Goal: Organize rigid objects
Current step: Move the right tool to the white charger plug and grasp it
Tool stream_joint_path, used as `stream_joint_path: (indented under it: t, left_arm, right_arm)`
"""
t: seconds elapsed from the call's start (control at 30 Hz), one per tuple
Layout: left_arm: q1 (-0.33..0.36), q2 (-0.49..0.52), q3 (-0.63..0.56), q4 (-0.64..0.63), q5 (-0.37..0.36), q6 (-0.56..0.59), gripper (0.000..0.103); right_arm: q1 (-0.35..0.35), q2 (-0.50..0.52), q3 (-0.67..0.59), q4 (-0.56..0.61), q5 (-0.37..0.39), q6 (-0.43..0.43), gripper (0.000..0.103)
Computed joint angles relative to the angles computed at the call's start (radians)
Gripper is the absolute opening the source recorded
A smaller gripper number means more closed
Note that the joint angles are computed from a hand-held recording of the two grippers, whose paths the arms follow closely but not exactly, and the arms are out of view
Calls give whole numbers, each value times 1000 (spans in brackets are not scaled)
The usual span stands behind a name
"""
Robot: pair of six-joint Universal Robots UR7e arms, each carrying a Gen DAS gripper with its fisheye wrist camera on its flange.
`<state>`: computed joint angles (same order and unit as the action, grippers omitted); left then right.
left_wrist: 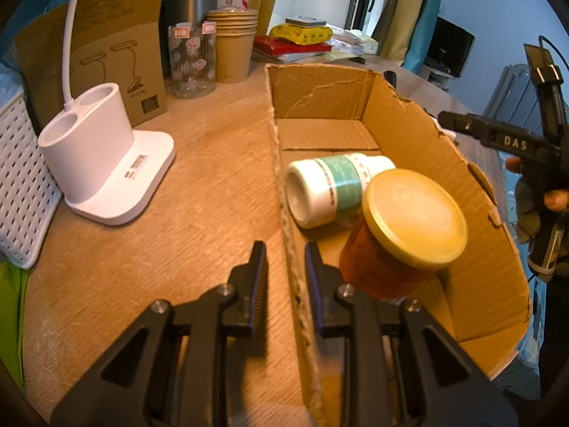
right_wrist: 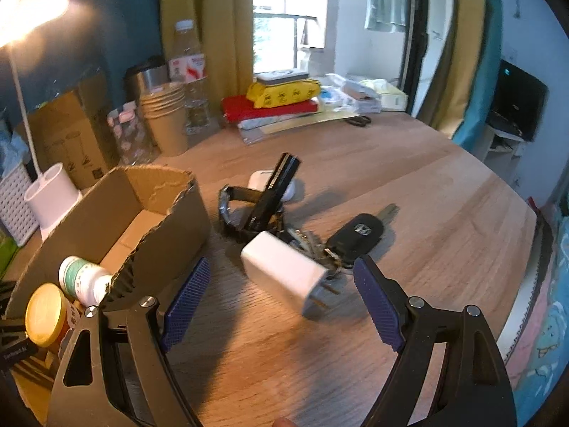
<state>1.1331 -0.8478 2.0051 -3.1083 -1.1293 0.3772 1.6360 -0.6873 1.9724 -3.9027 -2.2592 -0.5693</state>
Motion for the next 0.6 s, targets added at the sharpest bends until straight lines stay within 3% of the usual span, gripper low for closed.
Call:
stream_joint_path:
  t: [0.33, 0.6]
  left_arm:
    - [0, 0, -1, 1, 0, 0, 24]
    - [1, 0, -1, 2, -1, -1, 24]
  right_arm:
    - [-12, 64, -58, -13, -20, -114, 85]
    - [-10, 72, -53, 0, -35, -153, 50]
